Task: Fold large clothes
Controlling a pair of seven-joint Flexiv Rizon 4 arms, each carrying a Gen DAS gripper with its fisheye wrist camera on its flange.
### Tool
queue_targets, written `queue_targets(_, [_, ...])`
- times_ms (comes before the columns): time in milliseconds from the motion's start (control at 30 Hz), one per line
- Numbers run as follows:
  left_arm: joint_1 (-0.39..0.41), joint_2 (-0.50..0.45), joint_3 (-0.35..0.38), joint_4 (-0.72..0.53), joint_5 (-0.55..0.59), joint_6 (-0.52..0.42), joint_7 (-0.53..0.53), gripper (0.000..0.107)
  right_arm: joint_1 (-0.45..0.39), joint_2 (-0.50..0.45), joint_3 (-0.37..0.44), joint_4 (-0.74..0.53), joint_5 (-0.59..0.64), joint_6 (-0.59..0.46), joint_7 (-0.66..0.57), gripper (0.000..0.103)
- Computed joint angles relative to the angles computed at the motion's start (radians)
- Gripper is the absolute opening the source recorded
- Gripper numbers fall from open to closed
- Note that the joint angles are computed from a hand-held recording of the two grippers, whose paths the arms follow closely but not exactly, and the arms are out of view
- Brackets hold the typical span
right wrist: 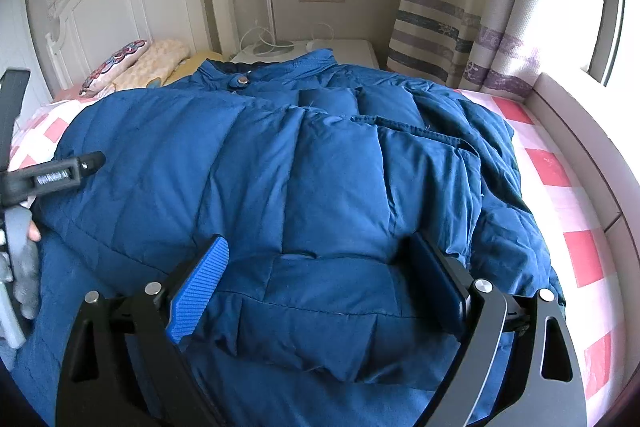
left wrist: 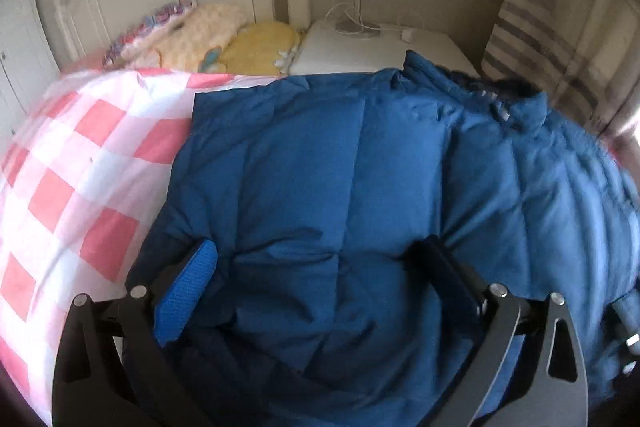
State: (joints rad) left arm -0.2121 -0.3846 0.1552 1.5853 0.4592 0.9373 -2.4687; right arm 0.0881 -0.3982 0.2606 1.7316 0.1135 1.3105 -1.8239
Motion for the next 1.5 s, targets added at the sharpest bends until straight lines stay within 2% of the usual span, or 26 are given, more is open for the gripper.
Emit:
queue_targets(67, [0.008, 0.012, 0.0, -0.003, -0.005, 0.045, -0.007, 0.101, 0.002, 0.0, -0.003, 0.001, -0.002, 0.001, 0.002, 0.087])
queue_targets(133, [-0.004, -0.003, 0.005, -0.057, 0.016, 0.034, -0.012, 0.101, 0.001, 0.0, -0.001, -0.001, -0.001, -0.001, 0.0, 0.087])
queue_targets(233, [0.004, -0.058, -0.021, -0.135, -0.024, 0.012, 0.034, 0.101, 0.0, 0.0, 0.0, -0.001, 0.003, -0.002, -0.002, 0.087])
queue_targets(367, [-0.033, -0.173, -0.025, -0.271, -0.047, -0.048, 0.099, 0.101, 0.002, 0.001, -0.002, 0.0, 0.001, -0.001, -0.001, 0.087])
queue_targets(433, [-0.103, -0.243, 0.027, -0.364, 0.016, -0.136, 0.109, 0.101, -0.007, -0.001, 0.009, -0.005, 0.014, -0.003, -0.011, 0.087])
queue_targets(500, [-0.131, -0.265, 0.046, -0.399, 0.057, -0.175, 0.104, 0.101, -0.014, -0.001, 0.017, -0.01, 0.027, -0.008, -0.021, 0.087])
queue_targets(567, [-0.097, -0.254, 0.017, -0.38, 0.012, -0.162, 0.138, 0.101, -0.013, -0.001, 0.016, -0.012, 0.031, -0.011, -0.024, 0.087])
queue_targets(633, [-0.055, -0.225, -0.009, -0.333, -0.046, -0.11, 0.172, 0.101, -0.012, 0.0, 0.015, -0.012, 0.035, -0.011, -0.026, 0.087])
queue_targets(700, [-0.048, -0.19, 0.021, -0.292, -0.047, -0.069, 0.135, 0.101, -0.013, 0.0, 0.016, -0.014, 0.041, -0.012, -0.03, 0.087])
queue_targets(767, [-0.037, -0.17, 0.045, -0.269, -0.047, -0.065, 0.094, 0.101, -0.015, -0.001, 0.019, -0.016, 0.048, -0.014, -0.035, 0.087])
queue_targets(833, [0.01, -0.164, 0.031, -0.238, -0.099, -0.072, 0.091, 0.101, -0.015, -0.001, 0.019, -0.017, 0.052, -0.015, -0.037, 0.088])
queue_targets(900, [0.055, -0.174, 0.002, -0.204, -0.142, -0.021, 0.141, 0.101, -0.022, -0.002, 0.029, -0.022, 0.063, -0.02, -0.054, 0.088])
queue_targets(967, [0.026, -0.187, 0.03, -0.224, -0.105, -0.034, 0.146, 0.101, -0.02, -0.002, 0.028, -0.022, 0.068, -0.021, -0.059, 0.088])
queue_targets(1000, [0.007, -0.195, 0.044, -0.249, -0.085, -0.071, 0.145, 0.101, -0.019, -0.002, 0.027, -0.022, 0.071, -0.022, -0.059, 0.088])
queue_targets(1067, [0.006, -0.193, 0.044, -0.251, -0.081, -0.077, 0.145, 0.101, -0.018, -0.001, 0.027, -0.024, 0.076, -0.024, -0.061, 0.088])
queue_targets(1133, [0.009, -0.162, 0.04, -0.208, -0.089, -0.043, 0.12, 0.101, -0.016, -0.001, 0.025, -0.024, 0.079, -0.024, -0.06, 0.088])
queue_targets(1200, [-0.003, -0.102, 0.047, -0.131, -0.069, 0.033, 0.077, 0.101, -0.019, -0.001, 0.029, -0.026, 0.086, -0.027, -0.065, 0.088])
queue_targets(1233, [-0.027, -0.057, 0.062, -0.081, -0.024, 0.081, 0.047, 0.101, -0.021, -0.001, 0.031, -0.028, 0.091, -0.029, -0.069, 0.088])
queue_targets(1333, [-0.097, 0.011, 0.092, -0.032, 0.119, 0.075, -0.015, 0.101, -0.023, -0.004, 0.031, -0.034, 0.098, -0.034, -0.077, 0.088])
queue_targets(1467, [-0.074, 0.009, 0.031, 0.002, 0.139, 0.014, 0.031, 0.101, -0.019, -0.003, 0.026, -0.033, 0.098, -0.033, -0.079, 0.088])
queue_targets(1500, [-0.066, -0.003, 0.026, 0.013, 0.143, 0.033, 0.021, 0.101, -0.011, -0.001, 0.018, -0.028, 0.09, -0.028, -0.073, 0.088])
